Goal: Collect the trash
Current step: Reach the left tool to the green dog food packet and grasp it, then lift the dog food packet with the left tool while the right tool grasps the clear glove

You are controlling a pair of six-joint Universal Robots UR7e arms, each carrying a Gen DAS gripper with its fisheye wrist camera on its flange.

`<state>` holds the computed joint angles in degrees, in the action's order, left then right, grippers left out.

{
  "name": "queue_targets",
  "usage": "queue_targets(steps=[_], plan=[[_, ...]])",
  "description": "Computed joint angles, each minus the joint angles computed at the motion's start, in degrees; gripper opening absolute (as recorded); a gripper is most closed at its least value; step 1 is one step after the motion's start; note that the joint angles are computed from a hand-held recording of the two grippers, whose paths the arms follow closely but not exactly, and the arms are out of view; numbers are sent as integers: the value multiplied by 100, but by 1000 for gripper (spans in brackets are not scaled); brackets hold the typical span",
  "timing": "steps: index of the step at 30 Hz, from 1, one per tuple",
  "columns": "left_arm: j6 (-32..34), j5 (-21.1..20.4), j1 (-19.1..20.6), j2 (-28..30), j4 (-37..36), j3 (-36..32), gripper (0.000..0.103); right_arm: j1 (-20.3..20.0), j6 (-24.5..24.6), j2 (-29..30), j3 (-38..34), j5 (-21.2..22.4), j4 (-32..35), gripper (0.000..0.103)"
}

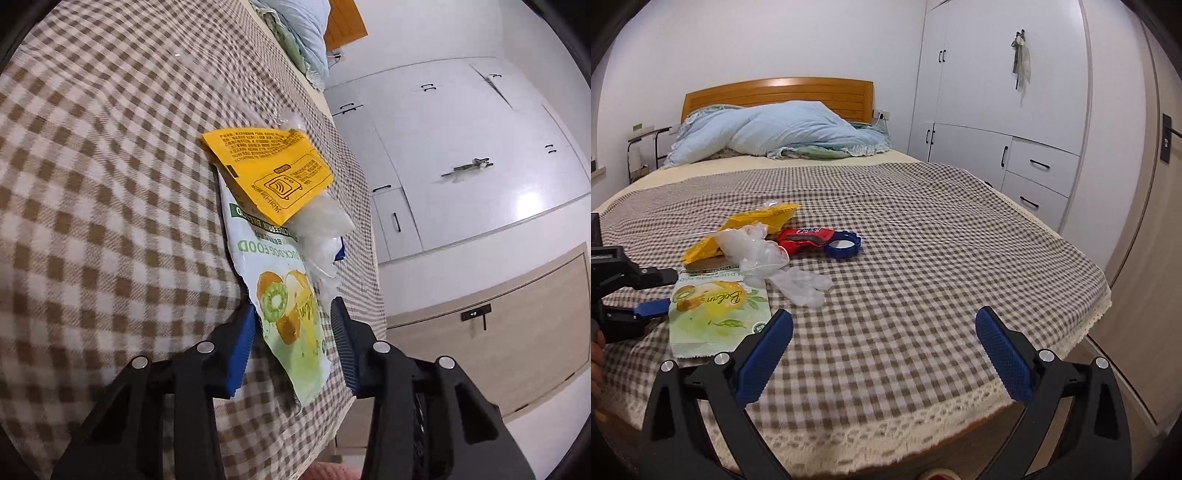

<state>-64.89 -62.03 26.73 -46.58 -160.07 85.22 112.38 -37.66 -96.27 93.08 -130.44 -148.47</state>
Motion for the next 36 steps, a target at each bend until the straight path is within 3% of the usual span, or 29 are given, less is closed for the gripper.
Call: queue_targets(steps=[3,6,9,12,15,18,22,26,28,29,30,31,36], plan=[[-10,104,-19,37,138,-79,39,24,-240,312,-77,22,-28,95],[37,185,-53,77,331,-173,39,83,-665,629,-25,-314,-209,95],[30,187,-100,129,539,-272,39,90,-727,696,143,-657,188,95],[-7,224,-113,211,613,-393,39,66,-943,660,337,-663,-125,95],[105,-8,-64,353,327,-500,39,-144,-181,521,144,-248,690,95],[151,110,-51,448,593,-673,39,-324,490,458,-82,147,1407,95],[344,413,-74,654,845,-1007,39,-346,572,417,-65,253,1476,95],[770,367,-69,854,947,-1307,39,-381,631,397,-93,332,1563,95],[929,340,-63,927,905,-1370,37,-419,719,390,-140,429,1674,95],[935,297,-44,953,884,-1391,29,-445,731,396,-164,478,1696,95],[864,272,-31,968,963,-1416,9,-459,730,396,-173,515,1697,95],[674,317,-19,969,1236,-1453,0,-457,718,408,-189,523,1701,95],[791,513,-106,929,1257,-1406,0,-430,622,415,-246,586,1687,95]])
